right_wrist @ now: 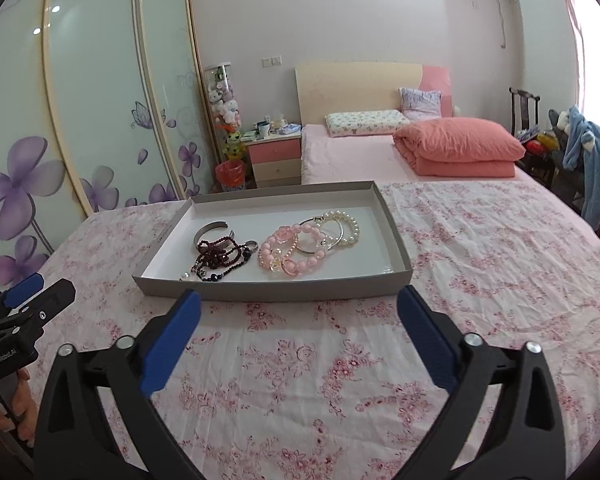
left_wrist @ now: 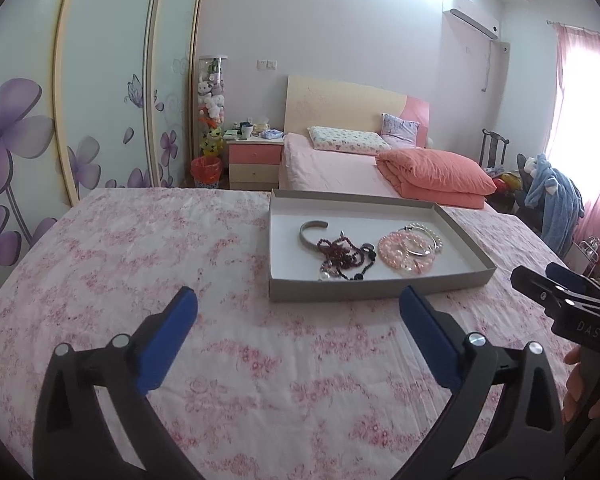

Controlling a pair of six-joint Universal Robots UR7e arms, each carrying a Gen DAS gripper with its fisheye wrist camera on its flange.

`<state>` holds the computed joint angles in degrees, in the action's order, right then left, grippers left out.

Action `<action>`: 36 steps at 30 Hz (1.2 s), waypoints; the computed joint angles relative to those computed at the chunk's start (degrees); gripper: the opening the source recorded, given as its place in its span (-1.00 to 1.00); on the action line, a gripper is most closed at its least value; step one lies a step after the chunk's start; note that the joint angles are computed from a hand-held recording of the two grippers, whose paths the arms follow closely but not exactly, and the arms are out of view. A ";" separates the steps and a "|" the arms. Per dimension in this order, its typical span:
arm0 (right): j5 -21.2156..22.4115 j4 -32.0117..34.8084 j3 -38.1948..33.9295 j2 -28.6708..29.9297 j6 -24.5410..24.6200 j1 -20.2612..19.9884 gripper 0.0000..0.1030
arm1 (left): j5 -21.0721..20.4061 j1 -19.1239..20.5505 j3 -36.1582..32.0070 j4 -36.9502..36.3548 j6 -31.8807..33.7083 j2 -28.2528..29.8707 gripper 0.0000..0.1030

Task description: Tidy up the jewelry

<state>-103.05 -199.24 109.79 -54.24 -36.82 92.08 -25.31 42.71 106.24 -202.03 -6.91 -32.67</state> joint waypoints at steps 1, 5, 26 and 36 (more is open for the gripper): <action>0.16 -0.44 0.45 -0.23 -0.25 -0.08 0.97 | -0.03 -0.05 0.07 0.39 -0.44 -0.04 0.92; 0.50 -0.78 2.05 -1.48 0.63 -0.55 0.97 | 1.30 -0.76 0.64 0.49 -1.10 0.30 0.92; 9.32 -10.45 9.33 -4.08 -2.61 -3.09 0.97 | 2.72 -3.23 1.86 -5.87 2.29 2.45 0.92; 12.56 -14.48 10.19 -3.84 -3.24 -3.93 0.97 | 3.01 -4.05 1.05 -16.99 9.98 4.52 0.92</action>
